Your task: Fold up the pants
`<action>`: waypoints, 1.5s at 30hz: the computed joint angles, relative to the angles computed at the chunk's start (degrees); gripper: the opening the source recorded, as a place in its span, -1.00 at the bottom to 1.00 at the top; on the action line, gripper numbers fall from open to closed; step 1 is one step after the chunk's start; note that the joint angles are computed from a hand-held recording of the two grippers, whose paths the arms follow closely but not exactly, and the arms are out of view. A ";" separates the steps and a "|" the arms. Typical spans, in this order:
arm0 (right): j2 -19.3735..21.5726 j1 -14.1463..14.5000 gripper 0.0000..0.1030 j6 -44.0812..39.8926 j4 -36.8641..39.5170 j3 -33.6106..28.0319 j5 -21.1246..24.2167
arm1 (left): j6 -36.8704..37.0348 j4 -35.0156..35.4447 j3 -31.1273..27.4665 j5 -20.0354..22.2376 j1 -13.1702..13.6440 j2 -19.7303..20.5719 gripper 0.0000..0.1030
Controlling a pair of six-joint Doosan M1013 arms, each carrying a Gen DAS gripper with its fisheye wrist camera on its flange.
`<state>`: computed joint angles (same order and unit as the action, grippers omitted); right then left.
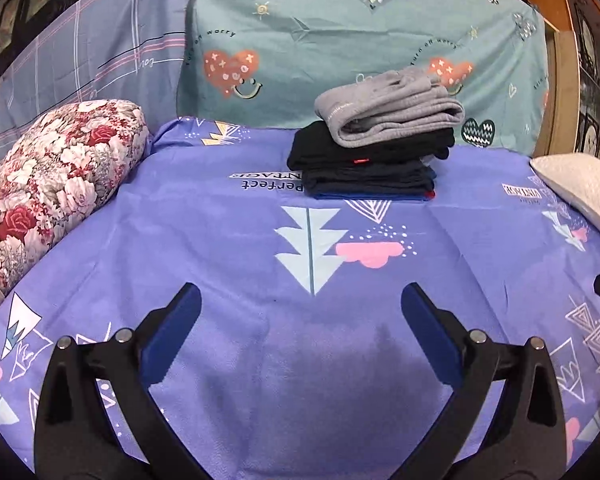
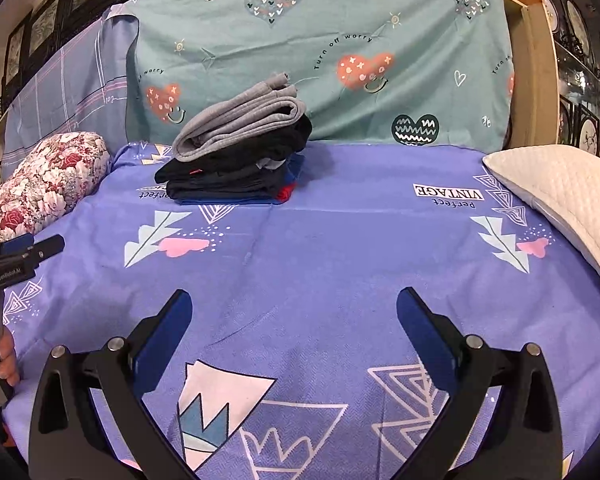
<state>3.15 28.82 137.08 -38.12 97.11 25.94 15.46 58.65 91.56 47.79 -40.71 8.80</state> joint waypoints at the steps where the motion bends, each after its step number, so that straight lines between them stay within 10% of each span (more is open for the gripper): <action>1: 0.02 0.07 0.97 0.45 -0.34 0.06 0.26 | 0.03 0.35 -0.14 0.85 -0.15 0.17 0.96; 8: 0.89 1.19 0.97 14.92 -13.19 -0.24 4.91 | 0.30 0.16 -0.53 3.08 -0.37 0.62 0.96; 13: 1.63 0.51 0.97 3.87 -3.88 -1.49 4.50 | -0.02 0.03 -0.39 3.36 -0.33 0.48 0.96; 45: 1.58 0.45 0.97 2.51 -2.46 -1.65 5.46 | -0.69 1.44 0.44 1.41 -0.31 -0.10 0.96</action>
<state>4.73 29.27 139.58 -40.58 95.46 31.40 14.76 60.09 92.00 49.20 -41.01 8.70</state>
